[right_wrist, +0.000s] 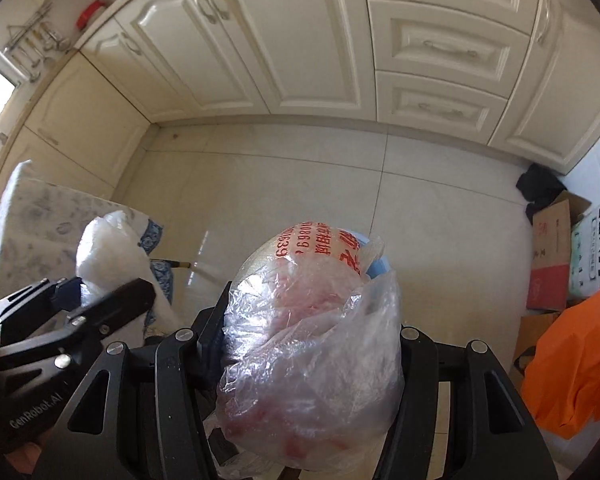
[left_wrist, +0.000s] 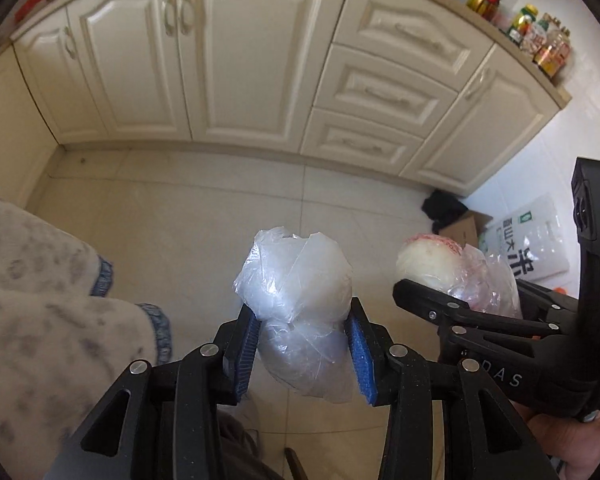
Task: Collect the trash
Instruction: 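Carry both bags to the blue bin and open both tools to drop them, then return both tools over the table toward the remaining trash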
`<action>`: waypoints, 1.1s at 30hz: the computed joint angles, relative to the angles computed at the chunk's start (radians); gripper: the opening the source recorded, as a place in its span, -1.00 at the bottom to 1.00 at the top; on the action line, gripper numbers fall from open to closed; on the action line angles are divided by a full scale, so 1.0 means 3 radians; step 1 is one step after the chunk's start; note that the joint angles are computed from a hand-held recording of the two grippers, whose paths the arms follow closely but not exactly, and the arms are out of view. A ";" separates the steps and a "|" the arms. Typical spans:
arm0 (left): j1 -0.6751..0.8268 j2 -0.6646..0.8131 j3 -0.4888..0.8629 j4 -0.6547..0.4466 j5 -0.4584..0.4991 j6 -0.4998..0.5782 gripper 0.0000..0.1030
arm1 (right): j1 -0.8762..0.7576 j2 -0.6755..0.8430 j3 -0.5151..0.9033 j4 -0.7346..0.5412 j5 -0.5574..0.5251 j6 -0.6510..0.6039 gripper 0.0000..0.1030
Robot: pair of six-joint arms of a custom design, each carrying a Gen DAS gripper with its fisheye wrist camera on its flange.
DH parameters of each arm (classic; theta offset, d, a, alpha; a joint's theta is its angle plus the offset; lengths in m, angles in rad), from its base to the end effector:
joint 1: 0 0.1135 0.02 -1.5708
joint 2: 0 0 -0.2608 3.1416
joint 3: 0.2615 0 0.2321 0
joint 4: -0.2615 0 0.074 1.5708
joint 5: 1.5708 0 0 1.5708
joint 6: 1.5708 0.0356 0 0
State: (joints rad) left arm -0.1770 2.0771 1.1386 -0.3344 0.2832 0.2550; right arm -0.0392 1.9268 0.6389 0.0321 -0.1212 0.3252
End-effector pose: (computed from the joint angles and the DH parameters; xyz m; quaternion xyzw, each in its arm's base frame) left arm 0.3518 -0.0730 0.0928 0.2303 0.9518 -0.1337 0.1522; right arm 0.2649 -0.0061 0.0554 0.1693 0.9712 0.0815 0.1464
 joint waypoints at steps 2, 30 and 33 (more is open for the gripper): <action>-0.0067 0.0327 0.0372 -0.0148 -0.0024 -0.0036 -0.22 | -0.0065 0.0216 0.0120 0.0013 -0.0018 -0.0043 0.18; 0.0265 -0.0776 0.0192 0.0067 -0.0280 -0.0028 0.98 | 0.0352 -0.1166 -0.0001 -0.0692 0.0431 0.0609 1.00; 0.0587 -0.1328 -0.0092 -0.0036 -0.0125 0.0054 0.98 | 0.0651 -0.1382 0.0172 -0.0898 0.0526 0.0724 1.00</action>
